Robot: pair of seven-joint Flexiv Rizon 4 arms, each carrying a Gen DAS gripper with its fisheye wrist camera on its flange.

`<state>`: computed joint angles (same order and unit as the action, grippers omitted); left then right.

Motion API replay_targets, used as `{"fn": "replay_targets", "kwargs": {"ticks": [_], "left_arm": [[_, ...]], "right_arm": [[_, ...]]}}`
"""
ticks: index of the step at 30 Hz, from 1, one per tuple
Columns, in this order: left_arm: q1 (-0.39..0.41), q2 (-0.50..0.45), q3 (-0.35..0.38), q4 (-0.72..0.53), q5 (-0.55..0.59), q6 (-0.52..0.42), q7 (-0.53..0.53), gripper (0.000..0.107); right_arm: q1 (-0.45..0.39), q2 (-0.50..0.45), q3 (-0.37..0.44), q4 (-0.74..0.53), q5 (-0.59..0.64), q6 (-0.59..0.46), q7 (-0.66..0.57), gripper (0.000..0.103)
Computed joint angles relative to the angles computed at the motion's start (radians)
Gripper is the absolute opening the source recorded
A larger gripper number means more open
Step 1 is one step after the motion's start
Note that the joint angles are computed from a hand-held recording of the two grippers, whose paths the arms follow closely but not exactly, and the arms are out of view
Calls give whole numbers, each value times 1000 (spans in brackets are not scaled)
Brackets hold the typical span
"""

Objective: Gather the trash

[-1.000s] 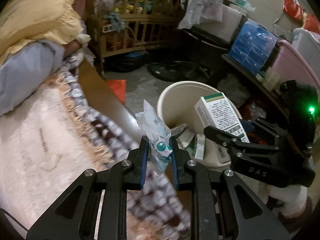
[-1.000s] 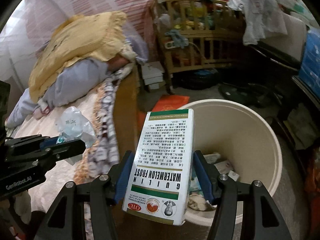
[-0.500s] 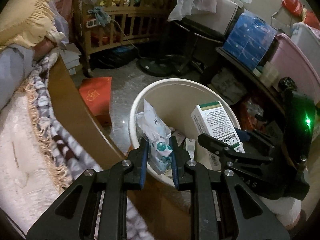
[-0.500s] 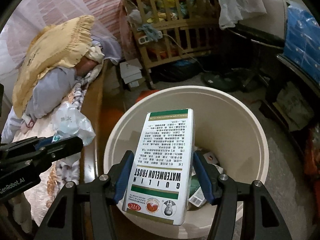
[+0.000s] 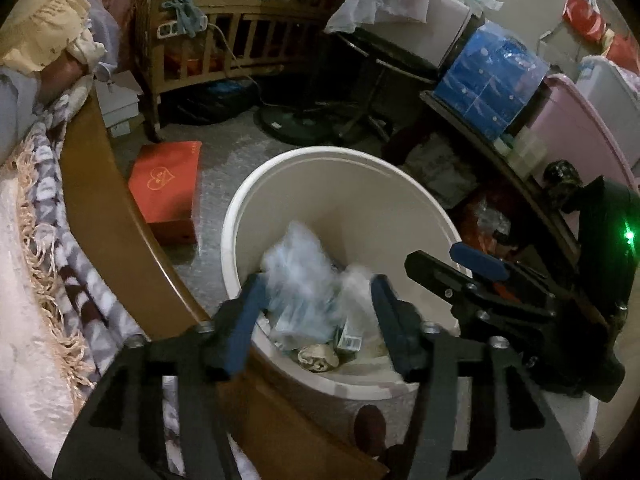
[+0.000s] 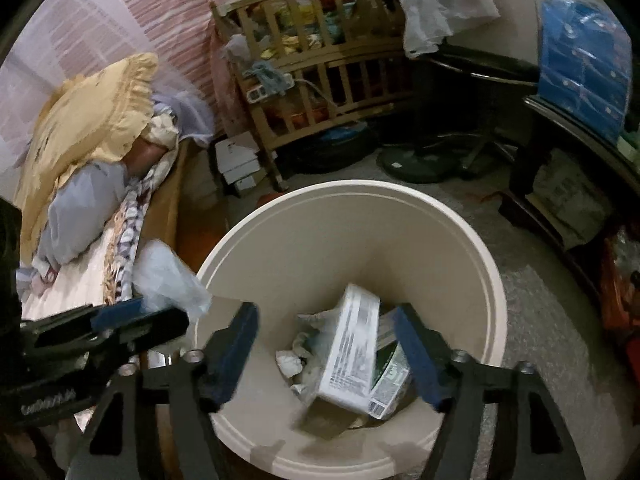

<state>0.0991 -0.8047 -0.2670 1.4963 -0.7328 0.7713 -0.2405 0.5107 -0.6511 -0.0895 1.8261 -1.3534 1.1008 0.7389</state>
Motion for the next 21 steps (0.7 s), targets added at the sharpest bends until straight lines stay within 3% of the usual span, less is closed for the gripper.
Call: {"fn": "replay_targets", "kwargs": {"ticks": [5, 9, 15, 21], "left_arm": [[6, 24, -1, 36, -20, 59, 19, 57], [30, 62, -26, 104, -78, 156, 86, 57], [89, 140, -96, 217, -282, 279, 273, 57], [96, 205, -92, 265, -488, 290, 440, 57]], "right_arm": [[3, 11, 3, 8, -26, -9, 30, 72], [31, 16, 16, -9, -8, -77, -13, 72], [94, 35, 35, -47, 31, -235, -98, 75], [136, 53, 55, -73, 40, -346, -131, 76]]}}
